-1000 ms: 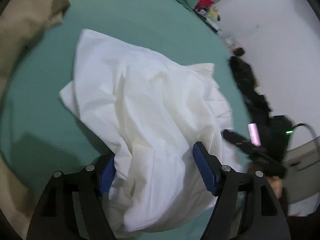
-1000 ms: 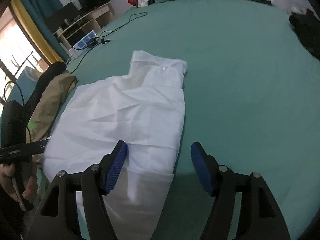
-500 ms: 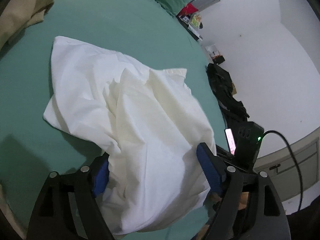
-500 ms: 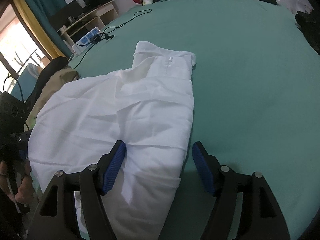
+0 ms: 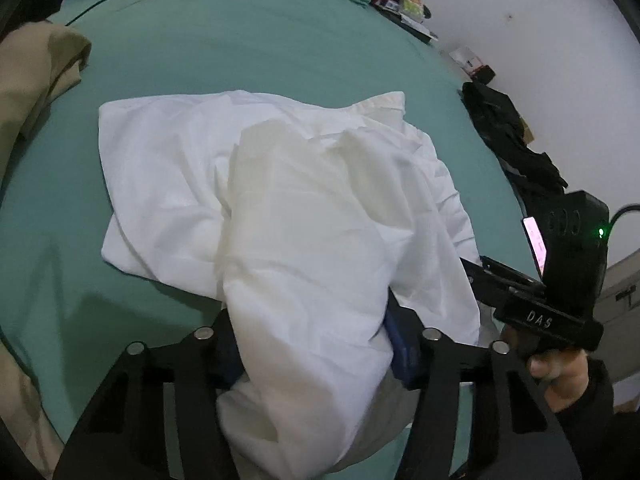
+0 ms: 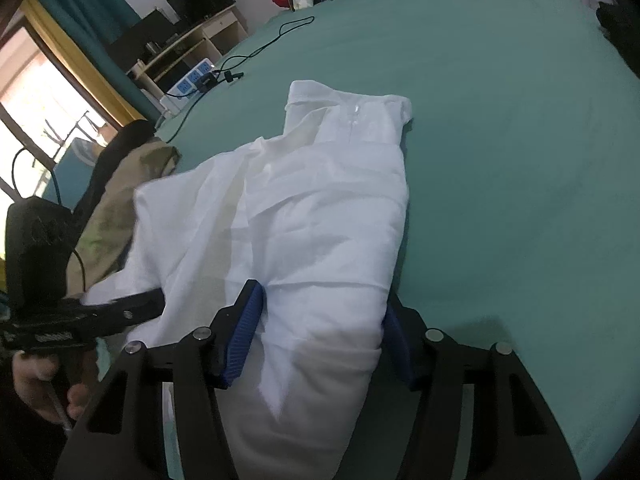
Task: Fold large clothes
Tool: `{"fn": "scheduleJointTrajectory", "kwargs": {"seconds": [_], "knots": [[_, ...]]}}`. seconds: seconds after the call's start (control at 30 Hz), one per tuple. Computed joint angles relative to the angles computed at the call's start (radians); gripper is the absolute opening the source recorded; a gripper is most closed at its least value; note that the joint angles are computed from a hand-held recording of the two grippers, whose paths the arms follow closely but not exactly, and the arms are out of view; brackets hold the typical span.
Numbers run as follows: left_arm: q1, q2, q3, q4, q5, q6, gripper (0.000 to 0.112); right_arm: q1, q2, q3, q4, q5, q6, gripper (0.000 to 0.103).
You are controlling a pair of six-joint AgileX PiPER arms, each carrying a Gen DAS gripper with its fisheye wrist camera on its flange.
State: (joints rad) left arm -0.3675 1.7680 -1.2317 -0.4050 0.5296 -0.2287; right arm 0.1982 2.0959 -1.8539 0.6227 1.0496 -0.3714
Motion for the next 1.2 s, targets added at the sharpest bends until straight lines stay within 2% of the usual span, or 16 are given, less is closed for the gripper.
{"fn": "scheduleJointTrajectory", "kwargs": {"seconds": [0.13,0.23,0.33,0.4,0.47,0.5,0.53,0.63,0.73,0.83,0.93,1.0,1.03,1.07,1.13,1.2], "knots": [[0.021,0.001,0.024,-0.066,-0.028,0.093,0.044,0.007,-0.015,0.044,0.043,-0.042,-0.008,0.06],[0.041,-0.015,0.047,-0.112,-0.046,0.147,0.035,0.007,-0.007,0.038,0.073,-0.027,-0.018,0.052],[0.036,-0.038,0.036,-0.052,-0.037,0.098,0.034,0.002,-0.009,0.05,0.092,-0.03,-0.023,0.043],[0.027,-0.069,0.033,0.093,-0.026,-0.042,0.034,-0.013,-0.004,0.05,0.114,-0.021,-0.029,0.038],[0.034,-0.101,0.031,0.22,0.0,-0.189,0.048,-0.023,0.008,0.037,0.134,-0.005,-0.025,0.035],[0.033,-0.113,0.024,0.291,0.026,-0.271,0.06,-0.023,0.01,0.035,0.135,-0.004,-0.021,0.035],[0.034,-0.138,0.034,0.366,0.029,-0.35,0.064,-0.022,0.009,0.036,0.133,-0.005,-0.019,0.035],[0.032,-0.182,0.027,0.48,0.047,-0.479,0.068,-0.01,0.004,0.032,0.111,-0.012,-0.004,0.035],[0.009,-0.176,-0.028,0.459,0.072,-0.453,0.077,-0.01,0.007,0.027,0.109,-0.007,-0.001,0.035],[-0.037,-0.11,-0.114,0.377,0.11,-0.338,0.077,-0.009,0.007,0.026,0.107,-0.008,0.003,0.035],[-0.08,-0.008,-0.208,0.399,0.204,-0.323,0.077,-0.012,0.005,0.029,0.109,-0.007,-0.002,0.035],[-0.079,0.036,-0.219,0.406,0.229,-0.338,0.077,-0.011,0.003,0.033,0.107,-0.009,-0.003,0.035],[-0.077,0.047,-0.214,0.456,0.245,-0.382,0.077,-0.01,0.003,0.033,0.106,-0.01,-0.004,0.035],[-0.077,0.05,-0.202,0.506,0.249,-0.419,0.077,-0.009,0.002,0.033,0.105,-0.011,-0.008,0.036],[-0.048,0.018,-0.137,0.506,0.208,-0.41,0.087,-0.005,0.005,0.026,0.107,-0.003,-0.017,0.042],[-0.04,-0.005,-0.111,0.528,0.205,-0.414,0.087,0.003,0.004,0.018,0.096,0.003,-0.025,0.05]]}}
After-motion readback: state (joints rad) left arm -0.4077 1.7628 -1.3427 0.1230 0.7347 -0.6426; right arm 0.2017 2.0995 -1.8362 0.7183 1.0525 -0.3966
